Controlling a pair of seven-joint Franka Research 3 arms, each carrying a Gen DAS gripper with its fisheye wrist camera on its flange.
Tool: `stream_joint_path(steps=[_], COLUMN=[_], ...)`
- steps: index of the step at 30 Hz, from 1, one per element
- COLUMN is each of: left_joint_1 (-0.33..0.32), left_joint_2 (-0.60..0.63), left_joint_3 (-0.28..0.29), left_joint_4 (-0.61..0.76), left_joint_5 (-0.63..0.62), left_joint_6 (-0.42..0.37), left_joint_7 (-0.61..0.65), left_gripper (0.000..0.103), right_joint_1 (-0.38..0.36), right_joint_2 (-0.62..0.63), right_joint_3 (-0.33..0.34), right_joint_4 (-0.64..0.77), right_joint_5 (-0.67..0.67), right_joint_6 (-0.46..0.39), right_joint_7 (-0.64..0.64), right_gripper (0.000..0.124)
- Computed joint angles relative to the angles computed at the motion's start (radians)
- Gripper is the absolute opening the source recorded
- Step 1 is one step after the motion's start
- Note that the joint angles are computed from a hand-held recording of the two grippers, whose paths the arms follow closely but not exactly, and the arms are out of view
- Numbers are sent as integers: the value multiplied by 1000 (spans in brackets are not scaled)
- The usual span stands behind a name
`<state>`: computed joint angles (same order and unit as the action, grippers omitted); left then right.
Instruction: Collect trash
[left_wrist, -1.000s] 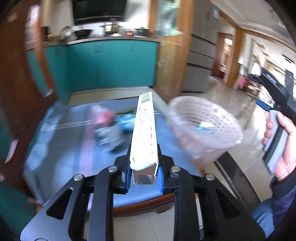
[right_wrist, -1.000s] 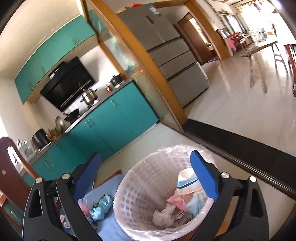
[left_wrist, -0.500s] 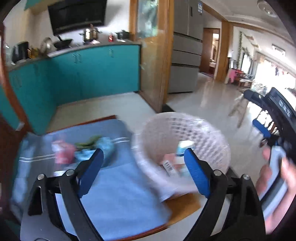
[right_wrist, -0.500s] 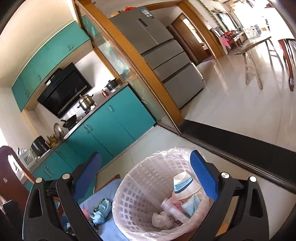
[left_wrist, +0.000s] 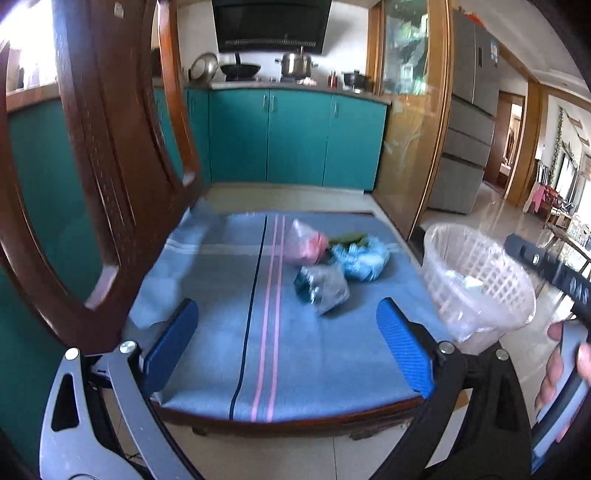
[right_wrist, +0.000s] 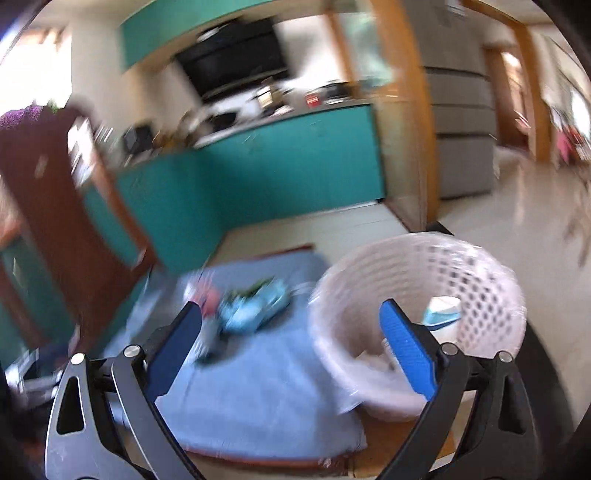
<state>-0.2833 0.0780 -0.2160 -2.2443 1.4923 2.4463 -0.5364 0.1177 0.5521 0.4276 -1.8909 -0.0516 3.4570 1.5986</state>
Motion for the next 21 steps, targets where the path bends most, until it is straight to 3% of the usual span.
stream_joint_path(steps=[8,21], left_joint_1=[9,6], left_joint_2=[4,18], left_joint_3=[6,8], left_joint_4=[-16,5], left_joint_5=[14,3], left_joint_6=[45,66], left_joint_7=[0,17], left_gripper=[97,97], right_joint_1=[103,115], right_joint_2=[9,17], right_joint_3=[-51,-53], right_joint_4=[17,18], right_joint_5=[35,100], right_joint_6=[-40,-45], right_joint_7=[-83,-141], right_gripper=[95,95])
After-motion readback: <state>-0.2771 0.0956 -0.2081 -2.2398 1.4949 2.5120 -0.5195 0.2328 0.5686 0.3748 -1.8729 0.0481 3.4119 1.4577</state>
